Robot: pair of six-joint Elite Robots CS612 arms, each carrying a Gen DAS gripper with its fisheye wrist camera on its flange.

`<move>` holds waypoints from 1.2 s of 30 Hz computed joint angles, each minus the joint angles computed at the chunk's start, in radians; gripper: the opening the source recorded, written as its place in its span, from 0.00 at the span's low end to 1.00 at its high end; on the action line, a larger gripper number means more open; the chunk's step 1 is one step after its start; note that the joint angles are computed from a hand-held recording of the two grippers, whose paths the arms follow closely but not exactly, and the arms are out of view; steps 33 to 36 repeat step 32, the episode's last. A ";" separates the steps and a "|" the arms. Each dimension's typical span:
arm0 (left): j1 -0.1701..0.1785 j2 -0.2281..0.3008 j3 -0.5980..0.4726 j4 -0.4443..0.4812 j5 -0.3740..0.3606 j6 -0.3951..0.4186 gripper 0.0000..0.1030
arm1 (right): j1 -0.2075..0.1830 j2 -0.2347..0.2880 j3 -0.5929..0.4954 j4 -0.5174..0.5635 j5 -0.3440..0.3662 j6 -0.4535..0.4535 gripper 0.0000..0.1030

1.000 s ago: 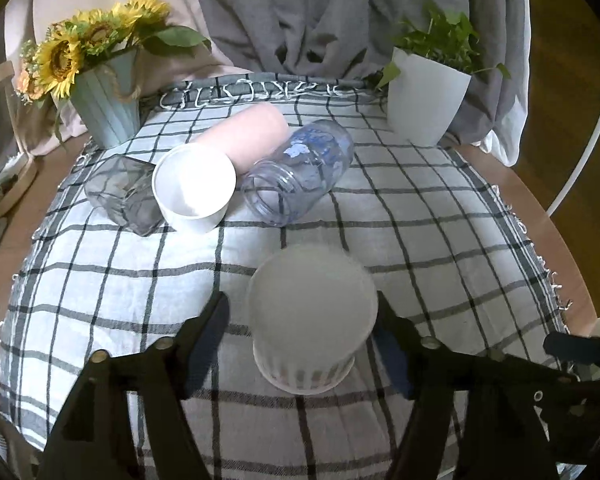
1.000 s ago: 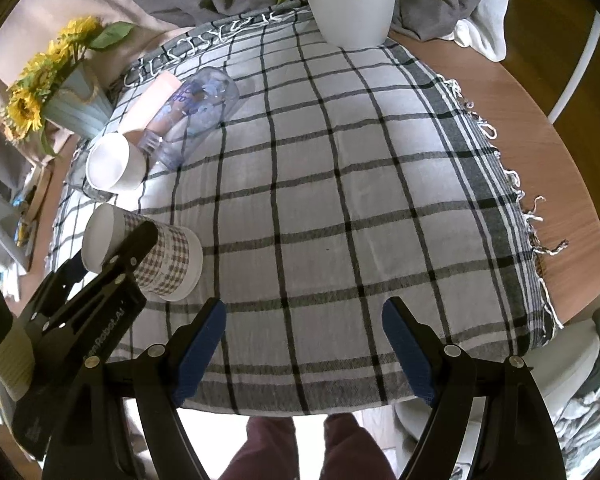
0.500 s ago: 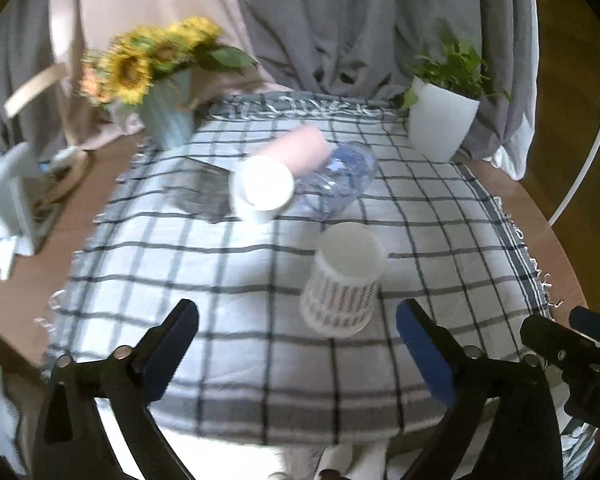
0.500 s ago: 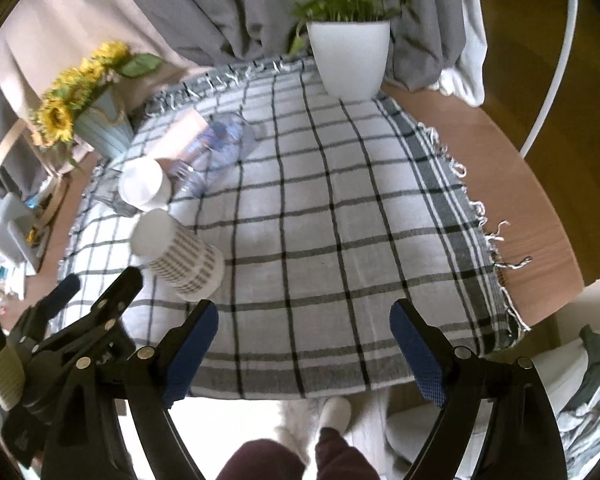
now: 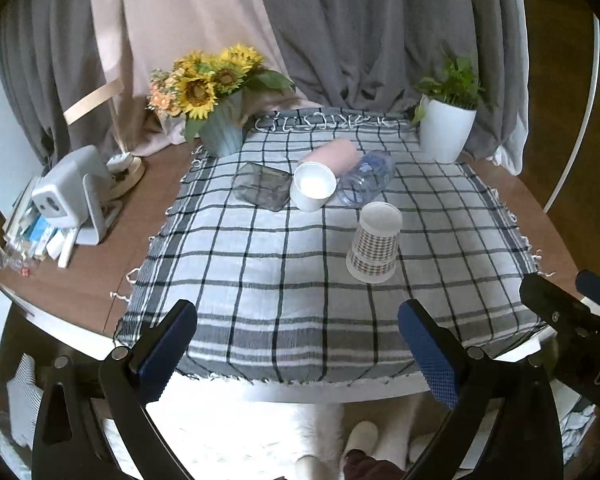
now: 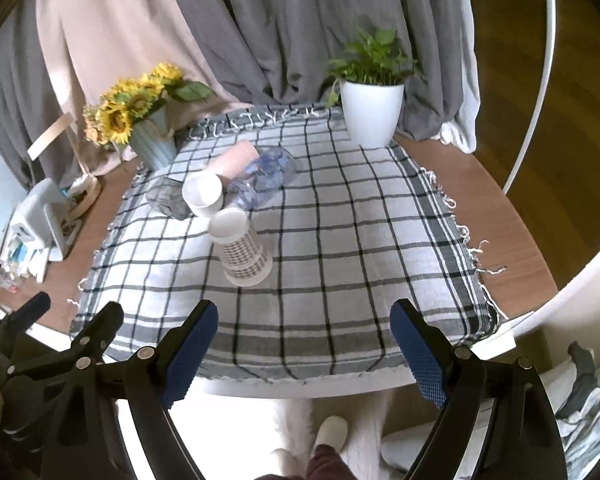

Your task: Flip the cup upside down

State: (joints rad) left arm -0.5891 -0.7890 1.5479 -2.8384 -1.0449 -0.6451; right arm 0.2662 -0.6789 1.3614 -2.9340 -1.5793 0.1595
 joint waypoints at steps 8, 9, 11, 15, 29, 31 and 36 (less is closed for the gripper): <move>-0.009 -0.036 0.055 -0.046 0.007 -0.019 1.00 | 0.013 -0.036 0.065 -0.071 -0.010 0.011 0.86; -0.010 -0.038 0.058 -0.050 0.007 -0.021 1.00 | 0.015 -0.039 0.070 -0.079 -0.012 0.010 0.86; -0.010 -0.043 0.066 -0.060 0.008 -0.025 1.00 | 0.016 -0.044 0.079 -0.092 -0.013 0.009 0.86; -0.014 -0.048 0.077 -0.078 0.018 -0.032 1.00 | 0.019 -0.050 0.092 -0.111 -0.016 0.006 0.86; -0.016 -0.055 0.090 -0.100 0.013 -0.039 1.00 | 0.022 -0.059 0.109 -0.119 -0.013 0.009 0.86; -0.016 -0.056 0.091 -0.103 0.008 -0.043 1.00 | 0.022 -0.059 0.110 -0.120 -0.014 0.011 0.86; -0.016 -0.057 0.092 -0.102 0.007 -0.045 1.00 | 0.022 -0.059 0.109 -0.119 -0.012 0.009 0.86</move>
